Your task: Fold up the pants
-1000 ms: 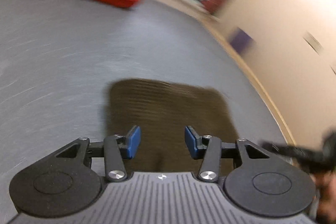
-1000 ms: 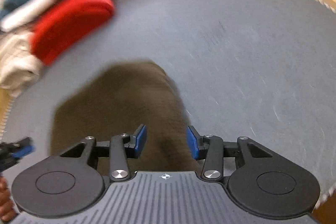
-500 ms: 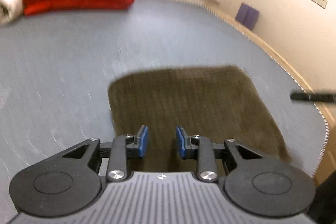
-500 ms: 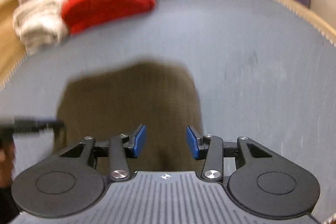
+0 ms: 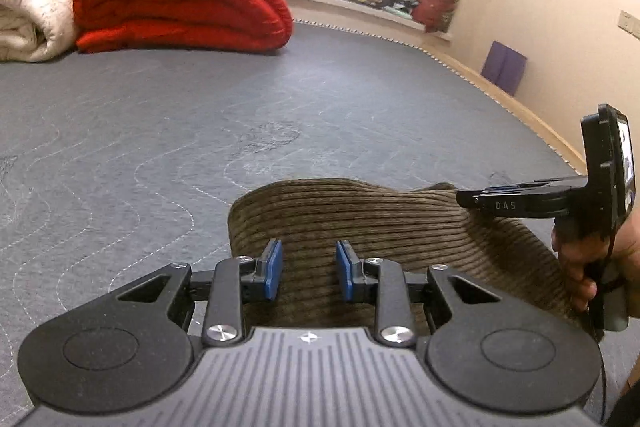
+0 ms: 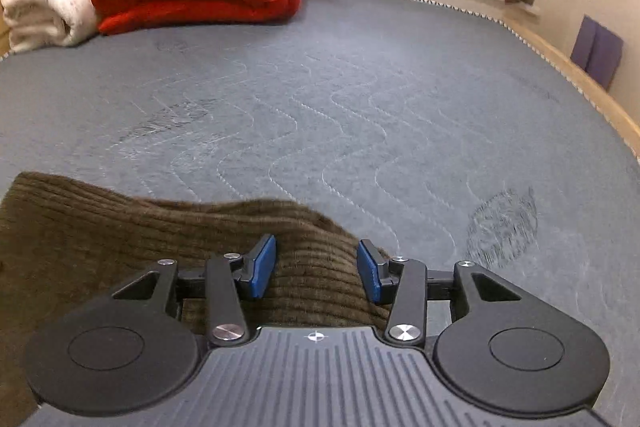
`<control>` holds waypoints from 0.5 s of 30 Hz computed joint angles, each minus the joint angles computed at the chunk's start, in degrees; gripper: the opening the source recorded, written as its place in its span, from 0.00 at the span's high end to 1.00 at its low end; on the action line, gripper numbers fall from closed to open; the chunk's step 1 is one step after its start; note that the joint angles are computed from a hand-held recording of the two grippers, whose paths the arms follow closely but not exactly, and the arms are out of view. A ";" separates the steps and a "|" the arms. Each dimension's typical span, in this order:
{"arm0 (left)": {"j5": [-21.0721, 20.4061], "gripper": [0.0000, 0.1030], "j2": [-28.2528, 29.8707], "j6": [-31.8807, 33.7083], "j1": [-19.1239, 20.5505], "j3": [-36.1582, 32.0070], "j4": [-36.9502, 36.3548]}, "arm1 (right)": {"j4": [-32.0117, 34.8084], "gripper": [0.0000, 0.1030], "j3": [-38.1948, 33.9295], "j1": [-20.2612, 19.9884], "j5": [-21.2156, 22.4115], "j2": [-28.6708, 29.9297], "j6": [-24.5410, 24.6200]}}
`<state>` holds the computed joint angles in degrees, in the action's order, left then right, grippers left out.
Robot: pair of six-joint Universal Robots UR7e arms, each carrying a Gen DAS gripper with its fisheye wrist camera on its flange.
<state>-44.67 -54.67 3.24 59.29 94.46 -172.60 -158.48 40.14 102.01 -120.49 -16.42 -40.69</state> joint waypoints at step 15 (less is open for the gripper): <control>1.39 0.69 2.55 9.82 -1.60 -0.42 -8.20 | -9.27 0.55 15.76 1.57 1.63 -9.84 9.02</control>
<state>-43.28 -52.12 13.06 57.68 94.04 -180.80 -167.76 55.90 103.58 -118.86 -26.26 -31.67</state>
